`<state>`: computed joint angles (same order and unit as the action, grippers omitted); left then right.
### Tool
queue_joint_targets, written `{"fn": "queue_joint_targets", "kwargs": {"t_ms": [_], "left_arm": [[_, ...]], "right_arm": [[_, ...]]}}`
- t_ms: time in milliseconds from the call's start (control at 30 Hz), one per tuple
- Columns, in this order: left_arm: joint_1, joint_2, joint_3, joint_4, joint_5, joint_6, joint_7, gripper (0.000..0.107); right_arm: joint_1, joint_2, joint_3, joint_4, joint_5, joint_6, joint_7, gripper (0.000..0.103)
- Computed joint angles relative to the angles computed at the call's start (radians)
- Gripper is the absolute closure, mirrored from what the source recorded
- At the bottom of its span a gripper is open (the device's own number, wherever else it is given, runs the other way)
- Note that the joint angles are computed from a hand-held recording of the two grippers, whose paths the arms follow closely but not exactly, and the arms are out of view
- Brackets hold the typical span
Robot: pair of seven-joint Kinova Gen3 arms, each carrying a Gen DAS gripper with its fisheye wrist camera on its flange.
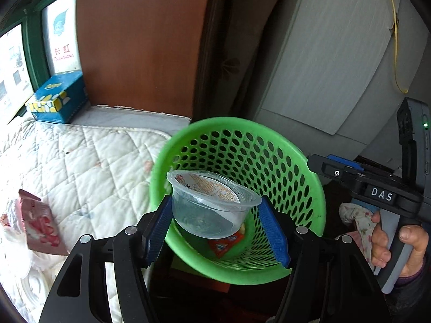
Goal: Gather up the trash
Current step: 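Carry both containers over the green basket and open both tools to drop them, then move both tools back over the mattress toward the remaining clear box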
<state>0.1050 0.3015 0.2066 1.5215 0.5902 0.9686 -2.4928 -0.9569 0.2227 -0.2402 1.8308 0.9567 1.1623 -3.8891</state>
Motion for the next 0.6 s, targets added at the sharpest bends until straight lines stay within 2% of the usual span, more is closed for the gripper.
{"fn": "queue_joint_targets", "kwargs": {"t_ms": [100,333,600], "left_arm": [[0.005,-0.003,0.003,0.011,0.001,-0.001,0.001,0.036],[-0.016,-0.033,-0.005,0.05,0.032,-0.012,-0.032,0.033],[-0.098,-0.093,-0.062,0.103,0.085,-0.016,-0.075,0.032]], "right_arm": [[-0.001,-0.008,-0.003,0.011,0.003,-0.009,-0.018,0.033],[-0.012,-0.002,-0.01,-0.004,0.02,0.001,-0.019,0.033],[-0.019,0.025,0.001,-0.056,0.047,-0.025,0.043,0.031]]}}
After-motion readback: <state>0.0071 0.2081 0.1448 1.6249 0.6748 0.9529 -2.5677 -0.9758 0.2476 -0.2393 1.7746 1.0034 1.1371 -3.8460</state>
